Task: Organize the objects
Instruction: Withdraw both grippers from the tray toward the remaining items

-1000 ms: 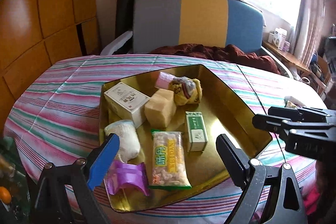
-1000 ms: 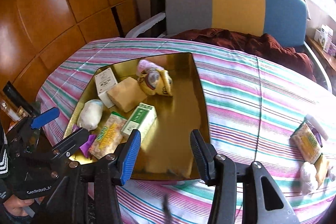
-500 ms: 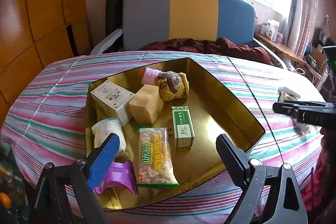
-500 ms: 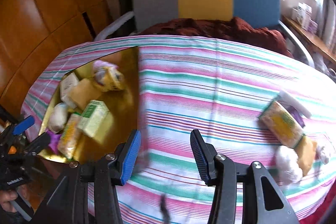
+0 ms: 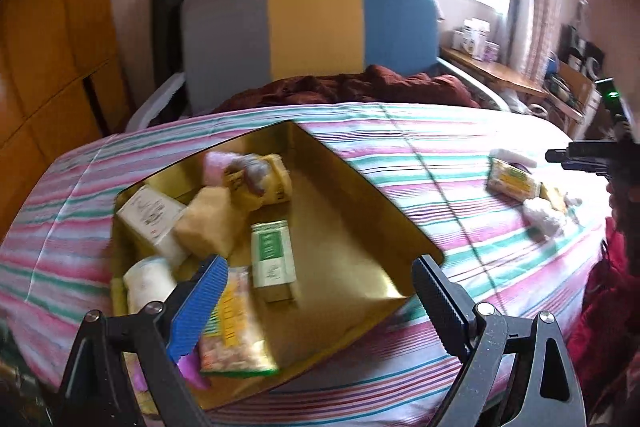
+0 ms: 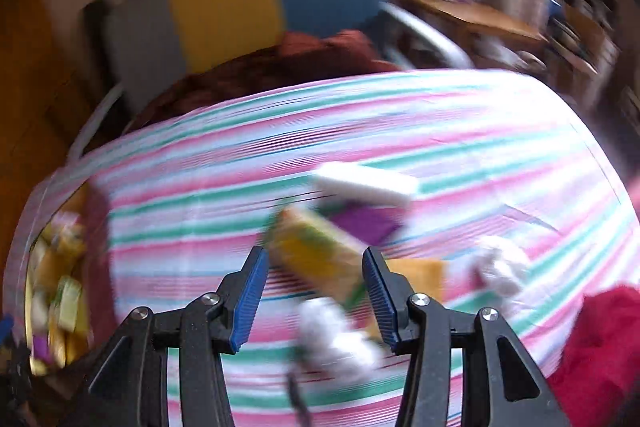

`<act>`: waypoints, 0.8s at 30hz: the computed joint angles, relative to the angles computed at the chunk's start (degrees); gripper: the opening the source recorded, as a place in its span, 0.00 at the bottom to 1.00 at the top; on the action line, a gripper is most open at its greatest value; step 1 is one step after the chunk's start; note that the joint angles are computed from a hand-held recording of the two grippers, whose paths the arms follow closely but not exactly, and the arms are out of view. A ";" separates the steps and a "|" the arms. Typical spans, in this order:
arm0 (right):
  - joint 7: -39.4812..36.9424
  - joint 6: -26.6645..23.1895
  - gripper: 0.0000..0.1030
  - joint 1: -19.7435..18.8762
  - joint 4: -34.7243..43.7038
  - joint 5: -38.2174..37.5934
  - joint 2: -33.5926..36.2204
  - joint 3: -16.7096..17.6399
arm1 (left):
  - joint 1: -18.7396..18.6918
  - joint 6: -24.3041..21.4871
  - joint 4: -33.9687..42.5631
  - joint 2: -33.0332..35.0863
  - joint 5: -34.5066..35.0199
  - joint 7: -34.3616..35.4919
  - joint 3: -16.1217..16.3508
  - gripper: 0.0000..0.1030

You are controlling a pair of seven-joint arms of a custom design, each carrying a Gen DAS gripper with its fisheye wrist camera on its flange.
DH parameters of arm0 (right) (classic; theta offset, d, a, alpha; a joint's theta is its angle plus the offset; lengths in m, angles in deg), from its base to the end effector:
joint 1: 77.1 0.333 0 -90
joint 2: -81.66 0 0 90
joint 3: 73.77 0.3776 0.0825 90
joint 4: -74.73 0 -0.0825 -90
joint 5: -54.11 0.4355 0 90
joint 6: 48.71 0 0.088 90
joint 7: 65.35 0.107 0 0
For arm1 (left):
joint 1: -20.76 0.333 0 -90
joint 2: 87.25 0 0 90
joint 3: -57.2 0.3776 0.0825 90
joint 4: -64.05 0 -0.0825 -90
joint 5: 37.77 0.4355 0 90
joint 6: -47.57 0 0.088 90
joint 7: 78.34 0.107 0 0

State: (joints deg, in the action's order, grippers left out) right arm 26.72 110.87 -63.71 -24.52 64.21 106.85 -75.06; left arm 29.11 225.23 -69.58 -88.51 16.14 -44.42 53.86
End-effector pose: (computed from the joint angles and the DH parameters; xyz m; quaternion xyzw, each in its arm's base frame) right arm 0.7583 0.1571 0.4240 -0.6849 0.6617 -0.1456 0.2682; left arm 0.5701 -0.0179 0.4416 -0.6939 0.6034 -0.2593 0.2953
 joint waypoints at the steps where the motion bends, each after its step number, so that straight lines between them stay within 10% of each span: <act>1: 2.08 0.23 0.48 -0.26 -0.17 0.88 0.36 -0.80 | -0.47 0.09 0.34 0.47 -1.79 2.25 -0.25 0.91; 9: 1.34 -0.25 0.58 -5.73 0.04 10.85 1.27 3.17 | -4.04 0.12 3.25 4.87 -26.23 28.46 -3.89 0.92; 24: 1.36 -4.64 0.58 -5.91 1.55 13.08 2.25 2.63 | -5.40 -3.62 12.73 13.77 -45.57 51.66 -11.25 0.91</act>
State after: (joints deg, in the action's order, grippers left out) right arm 28.08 106.22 -69.62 -22.97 77.29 109.10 -72.42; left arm 23.71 221.62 -56.85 -74.74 -29.43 7.24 42.61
